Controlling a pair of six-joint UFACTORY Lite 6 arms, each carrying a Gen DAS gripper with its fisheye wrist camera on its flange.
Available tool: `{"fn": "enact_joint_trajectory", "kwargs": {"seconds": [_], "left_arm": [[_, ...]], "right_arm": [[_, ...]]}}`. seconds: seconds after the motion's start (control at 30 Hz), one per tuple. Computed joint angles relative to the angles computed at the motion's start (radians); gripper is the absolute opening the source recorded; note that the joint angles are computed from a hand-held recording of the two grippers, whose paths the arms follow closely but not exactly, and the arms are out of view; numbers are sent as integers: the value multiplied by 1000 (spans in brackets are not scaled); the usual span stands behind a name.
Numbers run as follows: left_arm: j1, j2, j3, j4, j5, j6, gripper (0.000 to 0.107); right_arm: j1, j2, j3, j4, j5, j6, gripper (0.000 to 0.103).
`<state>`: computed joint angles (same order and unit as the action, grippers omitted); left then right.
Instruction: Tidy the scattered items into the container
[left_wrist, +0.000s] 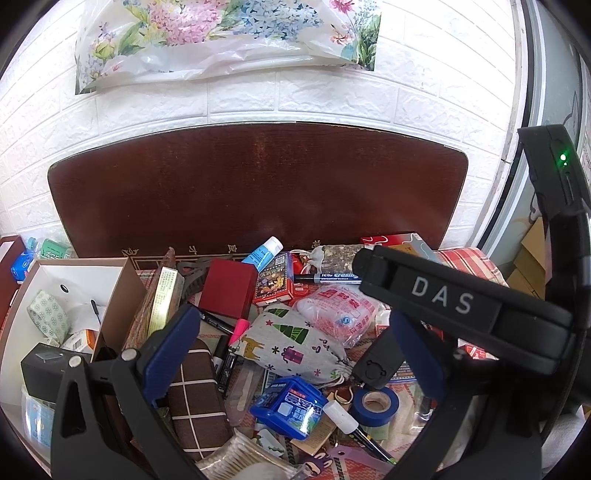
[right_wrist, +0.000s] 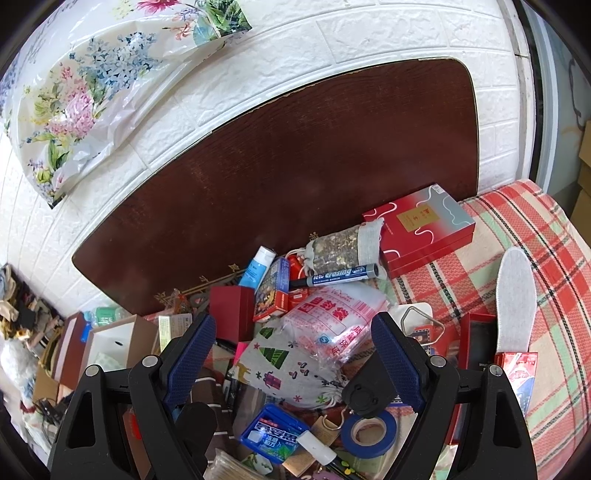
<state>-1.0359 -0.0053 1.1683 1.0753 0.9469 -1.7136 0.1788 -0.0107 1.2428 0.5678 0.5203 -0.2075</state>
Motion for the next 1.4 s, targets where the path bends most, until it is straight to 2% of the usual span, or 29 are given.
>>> {"fn": "enact_joint_trajectory", "kwargs": {"seconds": [0.73,0.83,0.97,1.1,1.4], "left_arm": [[22,8,9,-21,-25,19,102],[47,-10,-9,-42,-77,45,102],[133,-40,-38,-164,-236,224,103],[195,-77,-84,-196,-296,236,103],[371,-144,-177,-373,-495,341,102]], "right_arm": [[4,19,16,-22,8,29,88],[0,16,12,5,5,1,88],[-10,4,-1,124,3,-101,88],[-12,-5,-6,187,8,-156,87],[-186,57,-22,492,104,-293,87]]}}
